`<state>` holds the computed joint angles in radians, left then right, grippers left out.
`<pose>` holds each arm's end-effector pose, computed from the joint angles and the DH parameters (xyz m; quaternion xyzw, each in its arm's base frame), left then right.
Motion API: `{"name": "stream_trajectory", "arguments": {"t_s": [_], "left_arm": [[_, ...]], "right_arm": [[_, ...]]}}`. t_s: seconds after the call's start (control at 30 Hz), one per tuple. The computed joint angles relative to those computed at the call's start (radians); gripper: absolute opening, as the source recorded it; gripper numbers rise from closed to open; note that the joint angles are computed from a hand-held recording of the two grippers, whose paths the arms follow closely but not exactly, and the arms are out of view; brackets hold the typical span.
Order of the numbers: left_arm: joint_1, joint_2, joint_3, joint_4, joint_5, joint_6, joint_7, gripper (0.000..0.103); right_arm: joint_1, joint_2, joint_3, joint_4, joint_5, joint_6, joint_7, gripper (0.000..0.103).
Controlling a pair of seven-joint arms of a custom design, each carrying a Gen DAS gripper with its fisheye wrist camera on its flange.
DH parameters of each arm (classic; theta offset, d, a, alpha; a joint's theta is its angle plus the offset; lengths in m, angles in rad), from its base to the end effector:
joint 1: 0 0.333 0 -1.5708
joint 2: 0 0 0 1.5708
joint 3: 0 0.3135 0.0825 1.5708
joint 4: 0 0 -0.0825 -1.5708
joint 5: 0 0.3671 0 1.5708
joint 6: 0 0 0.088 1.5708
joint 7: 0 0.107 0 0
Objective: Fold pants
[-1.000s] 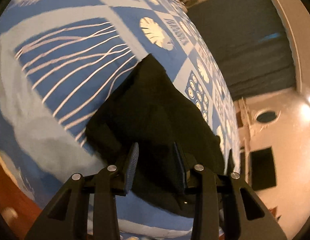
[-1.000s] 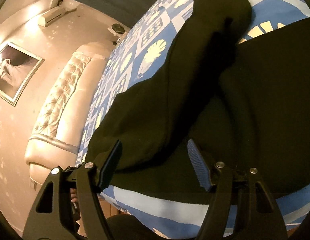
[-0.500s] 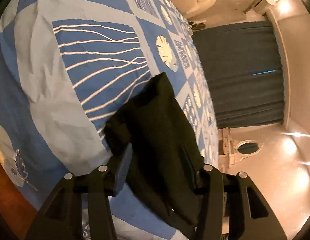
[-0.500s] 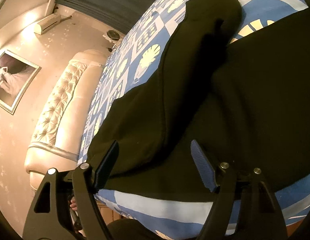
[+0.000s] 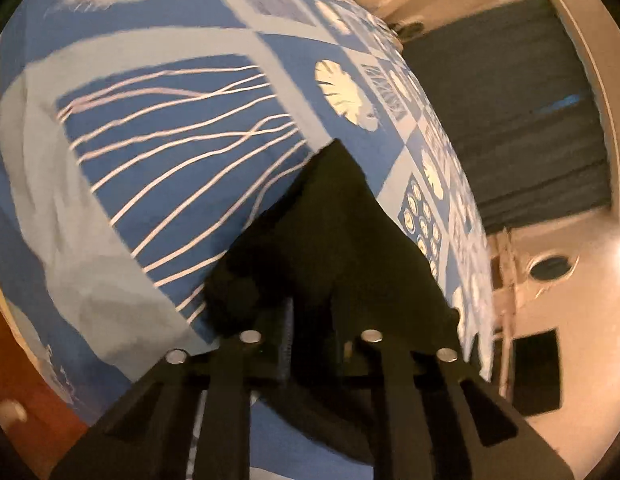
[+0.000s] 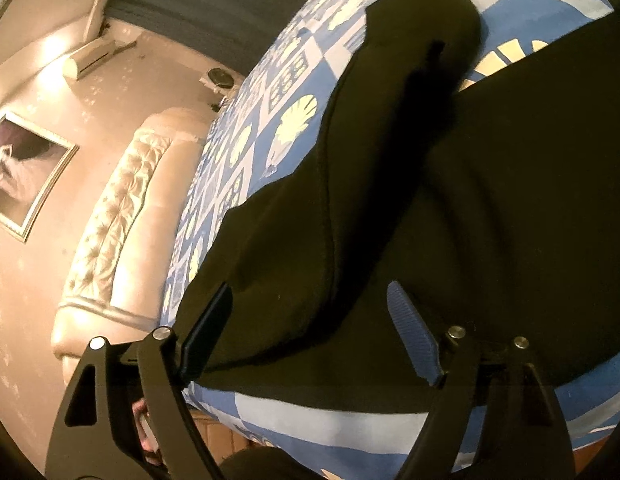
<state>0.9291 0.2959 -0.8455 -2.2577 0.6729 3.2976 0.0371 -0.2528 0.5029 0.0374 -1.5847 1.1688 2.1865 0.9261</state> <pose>0.5626 0.0048 0.3847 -0.8750 0.2446 -0.4173 0.0209 0.6829 -0.1191 0.3806 -0.5357 0.6983 0.1273 0.4573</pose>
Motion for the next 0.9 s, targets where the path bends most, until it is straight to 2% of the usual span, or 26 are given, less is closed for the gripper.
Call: {"name": "stream_trajectory", "arguments": {"t_s": [0.13, 0.17, 0.2, 0.23, 0.3, 0.4, 0.5, 0.6, 0.73, 0.83, 0.87, 0.9], "left_arm": [[0.002, -0.007, 0.010, -0.013, 0.026, 0.022, -0.045, 0.012], [0.002, -0.008, 0.009, -0.008, 0.038, 0.012, -0.053, 0.012], [0.009, -0.009, 0.000, -0.006, 0.044, 0.002, -0.054, 0.012], [0.021, -0.009, -0.015, -0.006, 0.044, -0.009, -0.046, 0.012], [0.008, 0.004, -0.009, 0.011, 0.024, -0.023, -0.018, 0.012], [0.015, 0.009, -0.017, 0.000, -0.008, -0.009, 0.008, 0.012], [0.000, -0.009, 0.008, -0.016, -0.009, 0.024, -0.024, 0.012], [-0.023, -0.060, 0.044, -0.033, 0.017, 0.043, -0.064, 0.012], [0.069, -0.086, -0.029, -0.060, 0.101, 0.062, -0.141, 0.011], [0.104, -0.071, -0.056, -0.066, 0.172, 0.045, -0.174, 0.011], [0.089, -0.051, -0.037, -0.064, 0.190, 0.046, -0.171, 0.012], [0.053, -0.030, 0.006, -0.061, 0.197, 0.074, -0.163, 0.012]], "right_arm": [[0.023, 0.016, -0.006, 0.027, -0.037, 0.033, 0.058, 0.078], [0.029, 0.022, -0.007, 0.035, -0.050, 0.045, 0.069, 0.074], [0.033, 0.027, -0.007, 0.041, -0.061, 0.053, 0.081, 0.062], [0.036, 0.036, -0.007, 0.052, -0.075, 0.054, 0.095, 0.056], [0.045, 0.073, -0.010, 0.099, -0.130, 0.033, 0.134, 0.031], [0.049, 0.089, -0.004, 0.113, -0.170, 0.056, 0.152, 0.014], [0.012, 0.044, 0.029, 0.055, -0.089, 0.064, 0.095, 0.012], [-0.010, -0.030, 0.035, -0.019, -0.011, 0.051, 0.008, 0.012], [-0.005, -0.103, -0.001, -0.108, 0.015, 0.022, -0.064, 0.012], [0.025, -0.103, -0.036, -0.140, -0.046, 0.039, -0.071, 0.012], [0.031, -0.083, -0.046, -0.134, -0.077, 0.028, -0.051, 0.013], [0.024, -0.071, -0.049, -0.127, -0.079, 0.002, -0.027, 0.014]]}}
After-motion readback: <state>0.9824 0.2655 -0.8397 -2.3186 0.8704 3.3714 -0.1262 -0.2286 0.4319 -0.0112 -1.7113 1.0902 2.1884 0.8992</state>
